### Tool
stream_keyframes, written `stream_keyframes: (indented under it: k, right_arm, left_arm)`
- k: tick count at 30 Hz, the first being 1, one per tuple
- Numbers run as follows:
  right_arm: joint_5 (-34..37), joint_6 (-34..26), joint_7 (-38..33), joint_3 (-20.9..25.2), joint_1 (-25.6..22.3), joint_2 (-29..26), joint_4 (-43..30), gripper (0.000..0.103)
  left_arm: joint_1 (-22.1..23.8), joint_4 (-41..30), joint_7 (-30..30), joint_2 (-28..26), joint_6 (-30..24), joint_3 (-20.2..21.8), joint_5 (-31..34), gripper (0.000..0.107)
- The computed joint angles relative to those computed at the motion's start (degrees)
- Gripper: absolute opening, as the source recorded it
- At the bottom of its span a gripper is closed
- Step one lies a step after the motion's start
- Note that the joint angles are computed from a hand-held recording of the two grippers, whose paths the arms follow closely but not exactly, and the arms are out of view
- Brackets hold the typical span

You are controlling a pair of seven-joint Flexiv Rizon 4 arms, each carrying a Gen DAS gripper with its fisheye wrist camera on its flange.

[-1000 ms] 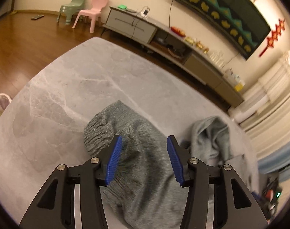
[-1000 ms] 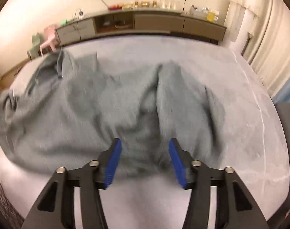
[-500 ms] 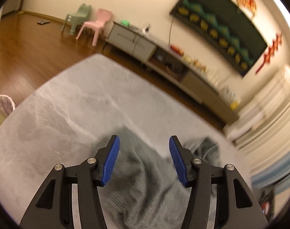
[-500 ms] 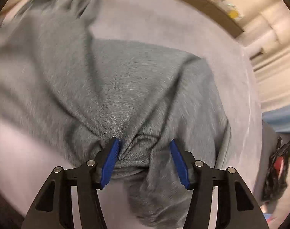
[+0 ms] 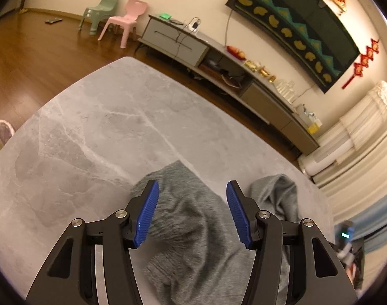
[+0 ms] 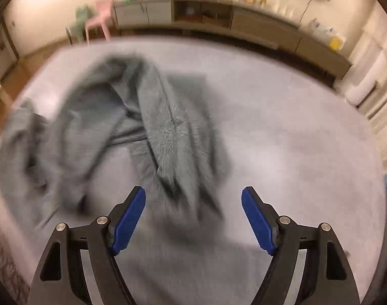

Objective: Fold clothes

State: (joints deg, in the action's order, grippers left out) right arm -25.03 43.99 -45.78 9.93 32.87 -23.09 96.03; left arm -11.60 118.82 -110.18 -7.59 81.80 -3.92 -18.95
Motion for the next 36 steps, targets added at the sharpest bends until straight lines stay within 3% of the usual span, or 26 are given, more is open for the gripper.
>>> stream_keyframes:
  k: [1, 2, 3, 5, 6, 8, 10, 12, 13, 14, 15, 16, 20, 22, 26, 28, 30, 33, 35, 36]
  right_arm:
    - [1.56, -1.53, -1.68, 0.34, -0.42, -1.96, -1.91, 0.046]
    - [1.71, -2.82, -2.89, 0.15, -0.51, -2.66, -3.24, 0.043]
    - [1.12, -3.92, -3.85, -0.28, -0.44, -2.71, -4.22, 0.007]
    - [-3.08, -5.20, -4.23, -2.13, 0.34, -1.17, -4.25, 0.008]
    - [-8.97, -4.83, -1.64, -4.20, 1.44, 1.27, -2.49, 0.008]
    - [-27.54, -6.14, 8.82, -8.51, 4.02, 8.24, 2.55, 0.008]
    - [-44.09, -13.69, 14.66, -8.97, 5.20, 14.05, 6.51, 0.009]
    - [-51.87, -21.69, 15.41, -7.41, 4.89, 17.46, 10.47, 0.011]
    - [-52.75, -24.56, 15.11, -6.49, 4.15, 18.64, 12.95, 0.024]
    - [-52.48, -26.97, 14.67, -5.59, 3.21, 19.62, 15.64, 0.036]
    - [-48.91, -26.53, 16.22, -4.61, 1.88, 20.89, 18.35, 0.062]
    - [-43.68, -24.07, 18.51, -3.76, 0.28, 22.35, 21.09, 0.069]
    - [-23.99, -7.72, 28.16, -1.79, -6.09, 28.58, 33.29, 0.069]
    - [-15.88, -3.19, 27.37, -2.19, -5.86, 29.12, 34.23, 0.065]
    - [-24.05, 2.84, 27.27, 2.56, -8.75, 25.80, 31.25, 0.069]
    - [-22.77, 7.50, 26.45, 3.43, -8.44, 22.36, 28.68, 0.073]
    - [-20.89, 11.32, 24.08, 3.79, -7.30, 18.29, 25.23, 0.073]
    - [-15.08, 14.03, 14.74, 4.17, -4.36, 10.28, 16.63, 0.073]
    - [-11.40, 15.56, 8.04, 4.24, -2.52, 4.82, 10.26, 0.073]
    - [-10.35, 15.91, 5.53, 4.03, -1.68, 2.53, 7.55, 0.073]
  left_arm:
    - [0.49, 0.39, 0.90, -0.08, 0.13, -0.34, -1.35, 0.058]
    - [1.09, 0.98, 2.17, -0.05, 0.55, -0.80, -3.19, 0.058]
    - [1.63, 1.53, 3.45, -0.03, 0.95, -1.22, -5.07, 0.058]
    - [2.21, 2.22, 5.23, 0.01, 1.80, -1.79, -8.06, 0.058]
    - [2.47, 2.65, 6.23, 0.16, 2.53, -2.13, -9.67, 0.058]
    - [2.55, 3.14, 7.27, 0.37, 3.86, -2.33, -11.65, 0.058]
    - [2.49, 3.10, 7.99, 0.13, 4.48, -2.65, -12.99, 0.058]
    - [2.25, 2.51, 8.30, -0.52, 3.43, -2.68, -12.93, 0.058]
    - [2.11, 2.13, 8.37, -0.91, 2.71, -2.67, -12.70, 0.058]
    - [1.81, 1.55, 8.03, -1.37, 1.74, -2.35, -11.64, 0.059]
    - [1.31, 0.68, 7.23, -1.94, 0.43, -1.68, -9.53, 0.060]
    - [0.77, -0.35, 6.27, -2.62, -1.09, -0.96, -7.04, 0.061]
    - [-2.24, -6.90, -0.20, -6.54, -10.65, 2.73, 6.63, 0.062]
    - [-3.38, -10.07, -2.63, -8.64, -14.13, 3.47, 11.36, 0.062]
    - [-5.12, -15.25, -6.38, -12.39, -16.48, 4.62, 18.34, 0.061]
    - [-5.41, -16.65, -6.47, -13.85, -15.95, 4.55, 19.88, 0.041]
    - [-4.92, -16.25, -4.77, -13.78, -12.04, 3.45, 19.78, 0.024]
    - [-5.03, -13.75, 0.59, -12.29, -1.76, 2.20, 16.45, 0.009]
    - [0.83, -8.72, 0.67, -7.65, 14.91, -4.84, 19.92, 0.008]
    - [4.00, -6.65, -2.71, -4.60, 24.24, -7.25, 26.30, 0.008]
